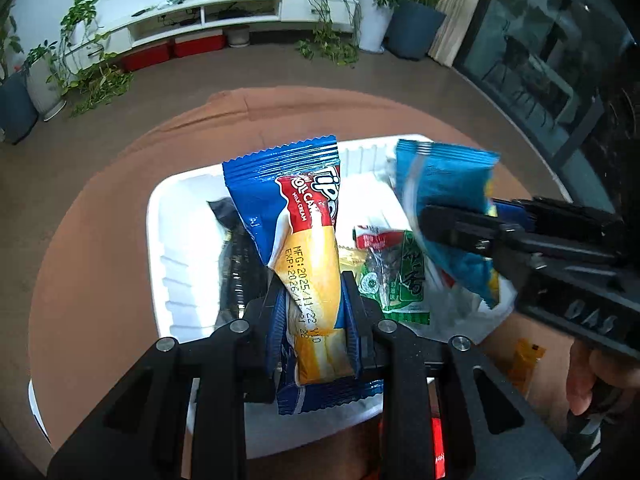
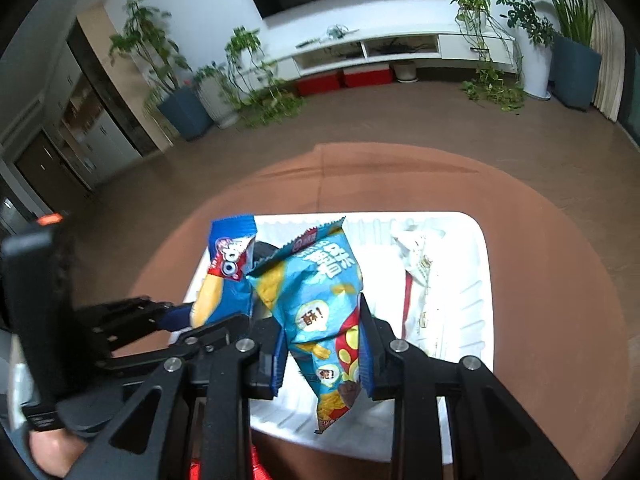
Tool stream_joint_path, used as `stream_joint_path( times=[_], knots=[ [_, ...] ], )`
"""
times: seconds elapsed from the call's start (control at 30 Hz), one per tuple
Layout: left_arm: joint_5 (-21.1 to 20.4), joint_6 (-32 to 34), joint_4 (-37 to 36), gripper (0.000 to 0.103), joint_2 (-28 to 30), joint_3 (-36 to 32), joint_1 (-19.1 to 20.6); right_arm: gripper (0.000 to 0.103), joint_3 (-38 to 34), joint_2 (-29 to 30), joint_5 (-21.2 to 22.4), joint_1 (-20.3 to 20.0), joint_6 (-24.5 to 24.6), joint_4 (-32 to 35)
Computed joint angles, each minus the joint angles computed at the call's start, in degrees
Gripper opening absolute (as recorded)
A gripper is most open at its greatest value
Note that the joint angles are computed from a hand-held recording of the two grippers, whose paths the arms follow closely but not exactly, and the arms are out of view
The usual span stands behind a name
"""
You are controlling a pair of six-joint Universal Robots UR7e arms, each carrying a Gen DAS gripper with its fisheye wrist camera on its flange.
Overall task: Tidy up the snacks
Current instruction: 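Carry both packets over the white tray and open both grippers to drop them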
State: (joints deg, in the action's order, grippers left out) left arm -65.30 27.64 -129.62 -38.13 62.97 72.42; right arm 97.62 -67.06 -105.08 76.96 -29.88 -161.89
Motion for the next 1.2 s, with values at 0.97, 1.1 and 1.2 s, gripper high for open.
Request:
stream_joint_path(
  times=[0.97, 1.1, 1.2],
  knots=[
    [0.8, 1.1, -0.7, 0.064, 3.6, -3.4, -0.4, 0.063, 0.4, -1.0, -0.9, -0.5, 1.2, 0.0],
    [-0.5, 1.3, -2.7, 0.073, 1.2, -0.8, -0.8, 0.073, 3.2, -4.5, 2.3, -0.5, 2.5, -1.1],
    [-2.0, 1.3, -4.2, 0.082, -1.8, 1.8, -1.0, 0.081, 6.1, -8.2, 6.0, -1.0, 3.8, -2.1]
  ],
)
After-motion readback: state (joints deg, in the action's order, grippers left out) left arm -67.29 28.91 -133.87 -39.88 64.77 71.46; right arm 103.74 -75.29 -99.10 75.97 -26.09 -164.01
